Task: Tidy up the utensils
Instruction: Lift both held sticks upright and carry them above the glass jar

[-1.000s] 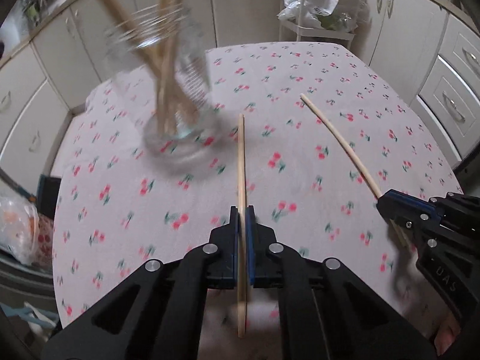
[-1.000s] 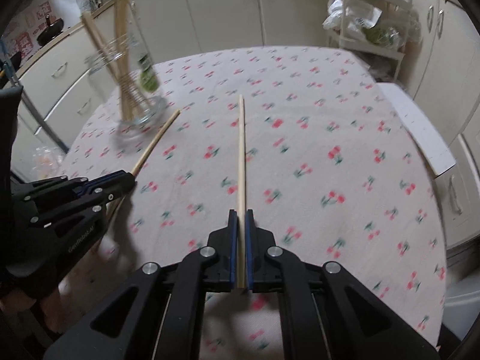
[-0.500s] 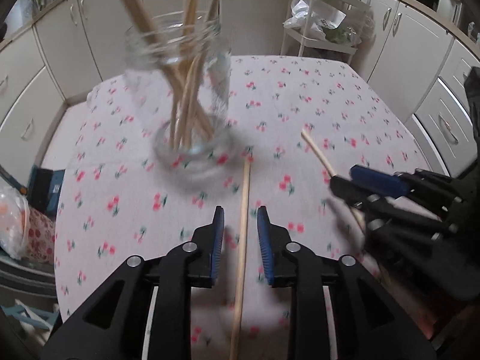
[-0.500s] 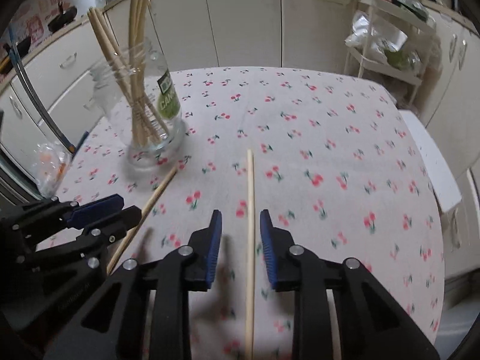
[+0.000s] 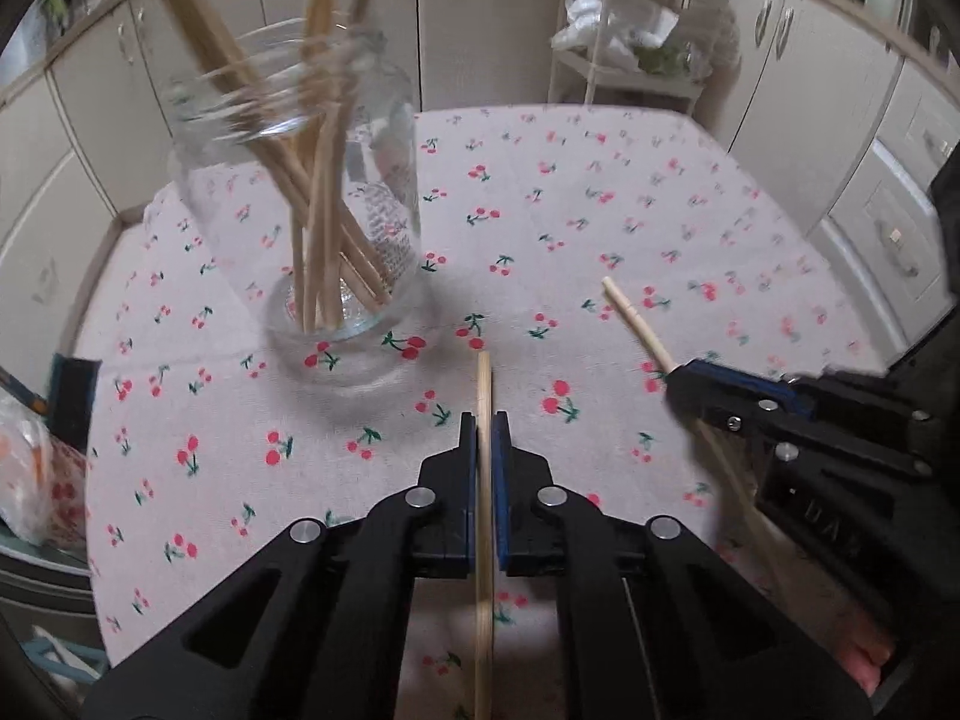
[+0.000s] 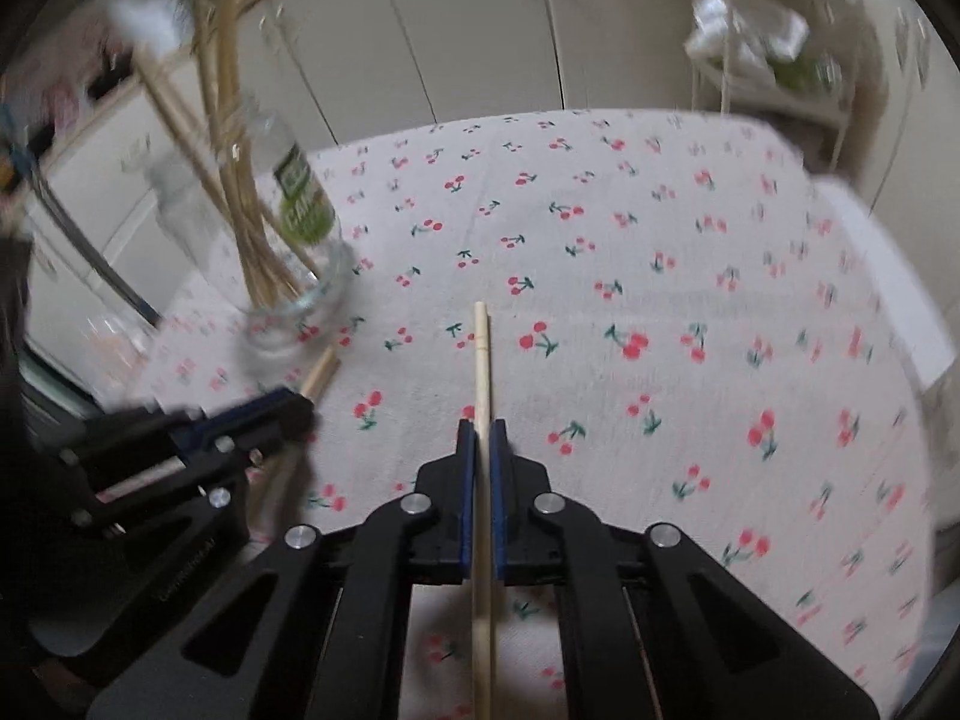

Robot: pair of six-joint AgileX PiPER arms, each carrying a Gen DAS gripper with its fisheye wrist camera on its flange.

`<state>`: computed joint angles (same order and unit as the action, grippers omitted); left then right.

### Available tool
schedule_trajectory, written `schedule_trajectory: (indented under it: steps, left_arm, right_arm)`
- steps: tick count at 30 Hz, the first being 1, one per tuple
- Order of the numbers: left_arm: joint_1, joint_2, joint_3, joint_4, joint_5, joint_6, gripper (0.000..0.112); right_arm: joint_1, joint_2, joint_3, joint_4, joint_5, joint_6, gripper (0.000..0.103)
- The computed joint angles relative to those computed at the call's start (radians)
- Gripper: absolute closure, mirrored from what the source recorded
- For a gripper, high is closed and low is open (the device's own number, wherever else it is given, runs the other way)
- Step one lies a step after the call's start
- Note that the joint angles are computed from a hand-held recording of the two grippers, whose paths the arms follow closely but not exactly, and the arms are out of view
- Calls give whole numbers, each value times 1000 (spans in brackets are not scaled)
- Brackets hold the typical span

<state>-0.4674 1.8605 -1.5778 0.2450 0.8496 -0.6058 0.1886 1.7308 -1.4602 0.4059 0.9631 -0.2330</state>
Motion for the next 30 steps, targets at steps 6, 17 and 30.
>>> schedule_trajectory:
  steps: [6, 17, 30]
  left_arm:
    - [38, -248, 241, -2, -204, -64, 108]
    - [80, -449, 269, 473, -420, -507, 108]
    - [145, -209, -68, 830, -440, -876, 107]
  right_arm:
    - [-114, -60, 93, 292, 8, -129, 97]
    - [-90, -216, 142, 588, -209, -239, 97]
    - [-101, -247, 179, 623, -235, -296, 97]
